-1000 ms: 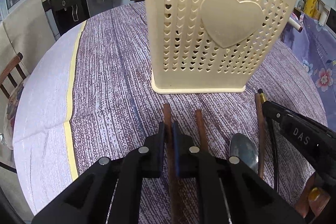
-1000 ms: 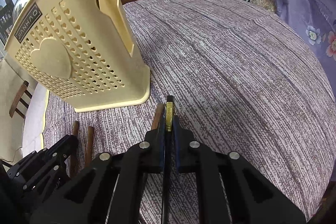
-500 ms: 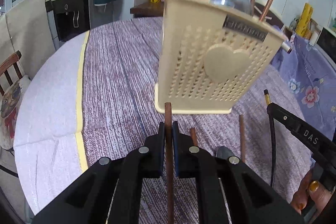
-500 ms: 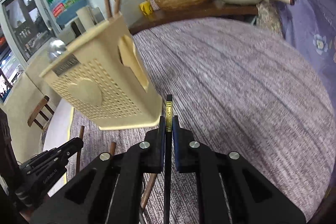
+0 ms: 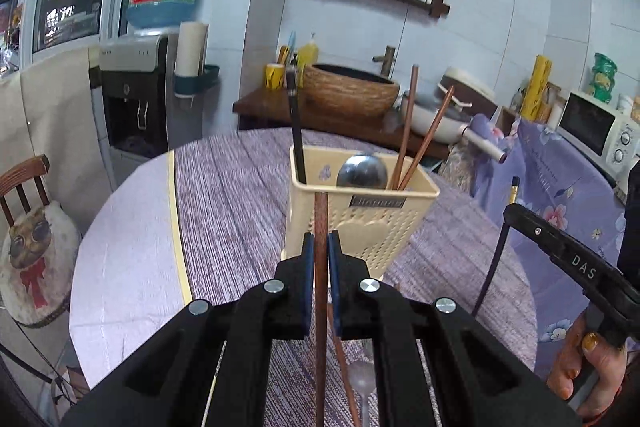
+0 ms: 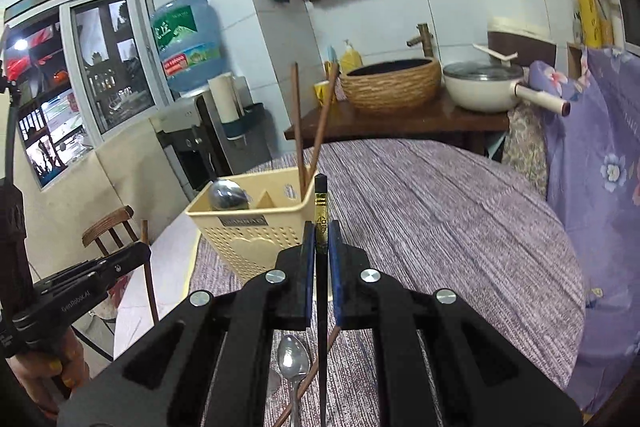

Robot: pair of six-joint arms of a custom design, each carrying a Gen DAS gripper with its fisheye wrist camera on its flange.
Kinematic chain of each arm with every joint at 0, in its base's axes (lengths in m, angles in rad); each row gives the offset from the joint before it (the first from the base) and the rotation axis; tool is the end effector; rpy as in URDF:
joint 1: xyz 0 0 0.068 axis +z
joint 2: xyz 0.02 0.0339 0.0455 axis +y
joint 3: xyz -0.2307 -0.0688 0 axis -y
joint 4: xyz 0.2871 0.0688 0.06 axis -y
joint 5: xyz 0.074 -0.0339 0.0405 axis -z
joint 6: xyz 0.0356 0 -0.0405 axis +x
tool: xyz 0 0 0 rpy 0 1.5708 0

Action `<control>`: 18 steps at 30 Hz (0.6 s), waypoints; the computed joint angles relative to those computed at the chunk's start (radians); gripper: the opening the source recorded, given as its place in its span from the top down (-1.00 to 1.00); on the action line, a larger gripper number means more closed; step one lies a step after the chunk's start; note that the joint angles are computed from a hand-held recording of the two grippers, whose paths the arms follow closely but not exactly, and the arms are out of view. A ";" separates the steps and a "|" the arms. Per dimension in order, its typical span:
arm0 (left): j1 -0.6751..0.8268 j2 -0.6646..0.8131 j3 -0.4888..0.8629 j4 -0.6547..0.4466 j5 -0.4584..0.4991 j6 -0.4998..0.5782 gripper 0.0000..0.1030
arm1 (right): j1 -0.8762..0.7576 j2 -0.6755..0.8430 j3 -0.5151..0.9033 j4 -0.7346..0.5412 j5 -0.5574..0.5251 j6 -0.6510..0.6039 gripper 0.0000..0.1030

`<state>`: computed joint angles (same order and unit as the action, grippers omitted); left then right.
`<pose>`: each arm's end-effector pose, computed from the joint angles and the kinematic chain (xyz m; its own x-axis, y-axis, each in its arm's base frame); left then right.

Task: Organize utensils
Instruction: 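Raise both held chopsticks upright over the cream holder with both tools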

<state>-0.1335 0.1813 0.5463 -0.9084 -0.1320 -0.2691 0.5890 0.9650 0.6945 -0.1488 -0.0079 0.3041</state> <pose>0.1328 -0.0131 0.2571 -0.4994 -0.1988 -0.8432 -0.1167 0.9799 -0.1620 0.2339 0.1566 0.2396 -0.4911 0.0320 -0.8705 -0.4344 0.8572 0.2766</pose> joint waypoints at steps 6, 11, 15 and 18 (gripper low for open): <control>-0.001 -0.006 0.028 0.007 -0.007 0.021 0.84 | 0.028 -0.050 0.017 -0.051 0.017 -0.047 0.84; -0.001 -0.020 0.036 -0.009 -0.011 0.031 0.84 | 0.032 -0.044 0.035 -0.064 0.014 -0.059 0.84; 0.062 -0.027 0.048 -0.013 0.047 0.052 0.84 | 0.021 -0.055 0.047 -0.080 -0.010 -0.056 0.84; 0.145 -0.020 0.065 -0.013 0.135 0.072 0.84 | 0.024 -0.058 0.062 -0.094 -0.011 -0.066 0.84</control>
